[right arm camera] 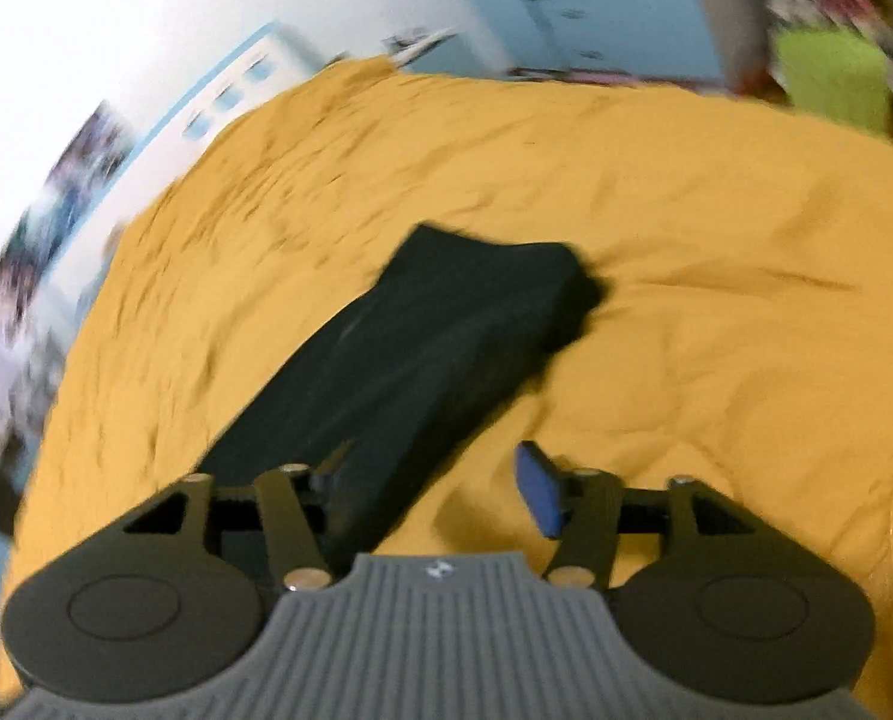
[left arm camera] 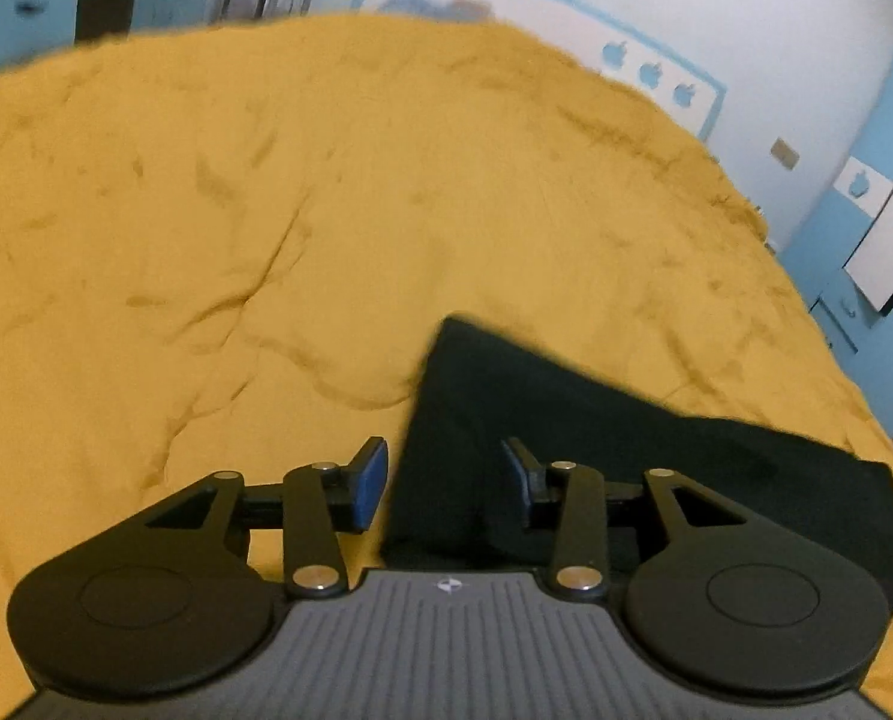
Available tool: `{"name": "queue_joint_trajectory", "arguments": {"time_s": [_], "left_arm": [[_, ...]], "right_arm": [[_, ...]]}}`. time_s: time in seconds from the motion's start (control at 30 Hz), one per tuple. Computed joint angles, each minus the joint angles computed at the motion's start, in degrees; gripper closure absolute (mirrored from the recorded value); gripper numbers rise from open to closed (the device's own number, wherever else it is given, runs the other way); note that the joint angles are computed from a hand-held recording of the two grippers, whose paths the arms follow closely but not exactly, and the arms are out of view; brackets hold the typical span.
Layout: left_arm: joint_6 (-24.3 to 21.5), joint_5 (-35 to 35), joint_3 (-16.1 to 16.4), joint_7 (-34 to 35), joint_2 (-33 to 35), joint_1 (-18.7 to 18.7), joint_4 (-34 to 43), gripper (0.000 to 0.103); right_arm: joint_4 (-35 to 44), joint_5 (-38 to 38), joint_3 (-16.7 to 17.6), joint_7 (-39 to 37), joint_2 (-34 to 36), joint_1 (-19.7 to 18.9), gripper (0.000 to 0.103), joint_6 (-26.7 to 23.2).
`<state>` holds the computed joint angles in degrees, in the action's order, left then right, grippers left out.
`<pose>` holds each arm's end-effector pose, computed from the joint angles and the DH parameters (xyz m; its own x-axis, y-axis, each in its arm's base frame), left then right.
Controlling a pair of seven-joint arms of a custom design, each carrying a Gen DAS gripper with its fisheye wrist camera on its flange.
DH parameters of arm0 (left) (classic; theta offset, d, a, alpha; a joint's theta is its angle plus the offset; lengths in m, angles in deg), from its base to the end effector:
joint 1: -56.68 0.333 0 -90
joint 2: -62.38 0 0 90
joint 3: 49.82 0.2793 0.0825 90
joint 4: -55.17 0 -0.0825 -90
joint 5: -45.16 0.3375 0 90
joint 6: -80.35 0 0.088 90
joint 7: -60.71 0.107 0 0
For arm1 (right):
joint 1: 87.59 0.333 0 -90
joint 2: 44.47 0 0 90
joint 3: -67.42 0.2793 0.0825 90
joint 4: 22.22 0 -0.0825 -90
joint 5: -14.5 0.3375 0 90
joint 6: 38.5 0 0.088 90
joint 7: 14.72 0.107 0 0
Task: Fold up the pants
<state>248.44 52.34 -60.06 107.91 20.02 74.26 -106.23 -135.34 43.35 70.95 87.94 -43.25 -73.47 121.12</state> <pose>0.3470 0.0331 0.4943 0.5439 -0.7736 0.3250 -0.4287 -0.5892 -0.6849 0.5456 0.1504 0.5287 -0.0930 -0.8216 -0.5624 -0.7603 0.4233 -0.4927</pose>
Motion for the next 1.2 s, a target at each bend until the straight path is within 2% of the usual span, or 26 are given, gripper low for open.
{"name": "queue_joint_trajectory", "arguments": {"time_s": [0.07,0.13,0.23,0.27,0.37,0.43,0.5,0.53,0.6,0.67,0.73,0.8,0.87,0.93,0.97,1.03,1.1,1.13,1.17,1.2], "left_arm": [[-0.18,-1.56,-1.76,-2.39,-1.24,-2.80,1.03,0.053],[0.88,-1.60,-4.92,-4.12,0.70,-5.30,3.87,0.050],[1.57,1.24,-10.23,-4.98,10.15,-7.02,13.33,0.048],[0.98,2.87,-12.62,-6.40,13.61,-6.11,17.12,0.048],[-1.21,9.32,-19.39,-11.56,23.67,-2.41,28.11,0.048],[-4.46,17.68,-24.69,-16.19,31.15,0.55,36.19,0.048],[-8.61,26.65,-27.60,-20.52,38.18,1.29,43.08,0.048],[-10.97,30.27,-28.11,-22.10,41.58,0.52,46.26,0.048],[-15.13,34.41,-27.69,-23.88,47.63,-2.21,51.93,0.048],[-17.37,36.62,-26.32,-25.54,51.66,-5.12,55.89,0.048],[-19.38,38.12,-24.73,-26.35,54.49,-7.88,58.94,0.048],[-21.37,37.45,-23.56,-25.25,56.54,-9.93,60.75,0.049],[-24.28,34.33,-23.40,-22.09,59.44,-11.91,63.28,0.052],[-27.12,31.60,-23.01,-18.28,62.04,-13.51,65.54,0.052],[-27.71,32.34,-22.08,-18.20,62.27,-14.77,65.74,0.052],[-27.13,31.60,-20.73,-17.96,61.56,-15.78,65.19,0.054],[-23.73,28.11,-20.01,-17.66,59.46,-14.91,62.75,0.054],[-21.61,27.38,-19.21,-18.86,58.12,-14.90,61.23,0.054],[-19.35,27.91,-17.90,-21.10,56.60,-15.26,59.44,0.054],[-17.25,29.03,-16.45,-23.66,54.88,-15.81,57.43,0.054]], "right_arm": [[2.16,8.44,0.34,-2.69,3.13,-0.80,0.040,1.14],[4.03,16.97,1.54,-7.03,5.57,-2.06,0.041,2.45],[8.40,22.91,3.11,-9.09,10.42,-3.26,0.042,4.70],[9.63,23.80,3.68,-9.31,11.85,-3.61,0.043,5.57],[12.10,26.69,5.97,-12.69,14.96,-5.40,0.054,7.09],[12.56,30.76,8.15,-17.89,15.82,-7.32,0.063,7.54],[13.20,38.50,10.47,-25.52,16.57,-9.70,0.071,7.45],[13.75,42.49,11.16,-29.29,16.99,-10.38,0.071,7.18],[14.65,48.61,11.35,-35.31,17.66,-10.98,0.072,6.09],[14.90,48.54,9.79,-34.69,17.58,-9.92,0.070,5.09],[16.14,47.02,8.35,-34.17,18.14,-8.90,0.073,4.07],[16.24,43.90,7.07,-31.86,17.97,-8.08,0.081,3.39],[16.81,40.57,6.21,-28.40,18.53,-7.54,0.084,2.97],[16.74,39.37,6.32,-26.73,18.38,-7.81,0.087,2.82],[16.58,39.13,6.54,-27.29,18.08,-7.81,0.090,3.69],[15.34,41.94,8.02,-33.52,16.59,-8.23,0.091,6.89],[15.49,44.34,8.84,-39.46,15.97,-8.02,0.090,8.92],[15.38,43.53,8.40,-39.27,15.82,-7.55,0.087,8.89],[15.28,41.91,7.70,-37.40,15.88,-7.16,0.080,8.12],[15.16,37.77,6.18,-32.01,16.25,-6.40,0.077,6.60]]}}
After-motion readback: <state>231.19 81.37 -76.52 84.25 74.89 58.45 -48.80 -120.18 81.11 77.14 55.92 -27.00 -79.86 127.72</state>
